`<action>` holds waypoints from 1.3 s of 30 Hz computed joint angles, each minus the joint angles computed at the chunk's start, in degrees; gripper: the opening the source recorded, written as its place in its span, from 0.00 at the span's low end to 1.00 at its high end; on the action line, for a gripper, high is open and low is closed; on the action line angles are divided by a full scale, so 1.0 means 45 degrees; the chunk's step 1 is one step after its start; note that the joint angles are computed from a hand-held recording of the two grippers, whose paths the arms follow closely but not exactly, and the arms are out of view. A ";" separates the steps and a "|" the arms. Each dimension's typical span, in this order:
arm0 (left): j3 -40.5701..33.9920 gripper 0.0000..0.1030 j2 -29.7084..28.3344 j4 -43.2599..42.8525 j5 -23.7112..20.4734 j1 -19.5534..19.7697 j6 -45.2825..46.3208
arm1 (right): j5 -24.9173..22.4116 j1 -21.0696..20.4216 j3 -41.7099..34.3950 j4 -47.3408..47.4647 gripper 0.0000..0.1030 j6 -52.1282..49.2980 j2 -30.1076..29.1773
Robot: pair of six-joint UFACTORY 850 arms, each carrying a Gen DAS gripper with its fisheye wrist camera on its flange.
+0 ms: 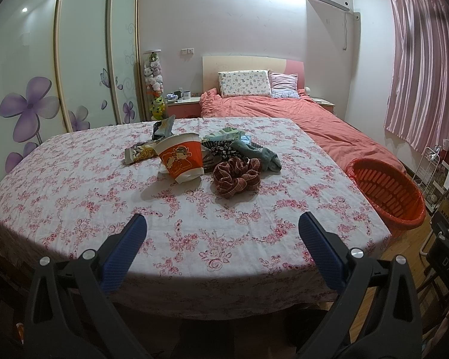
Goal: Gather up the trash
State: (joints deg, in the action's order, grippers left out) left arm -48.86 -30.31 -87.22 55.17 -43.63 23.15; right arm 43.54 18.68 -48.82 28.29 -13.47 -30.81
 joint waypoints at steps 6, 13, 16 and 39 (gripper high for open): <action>0.0000 0.96 0.0030 -0.0051 -0.0009 -0.0027 0.0049 | -0.0012 -0.0018 -0.0007 -0.0017 0.98 0.0005 -0.0007; 0.0005 0.96 0.0066 -0.0121 -0.0043 -0.0064 0.0106 | -0.0027 -0.0039 -0.0043 -0.0037 0.98 0.0011 -0.0044; 0.0035 0.96 0.0079 -0.0086 -0.0070 -0.0030 0.0093 | -0.0032 -0.0043 -0.0070 -0.0044 0.98 0.0007 -0.0069; 0.0368 0.96 0.0018 0.0772 -0.1911 0.2712 -0.0719 | -0.0685 -0.0412 -0.1199 -0.4489 0.98 0.2502 -0.0991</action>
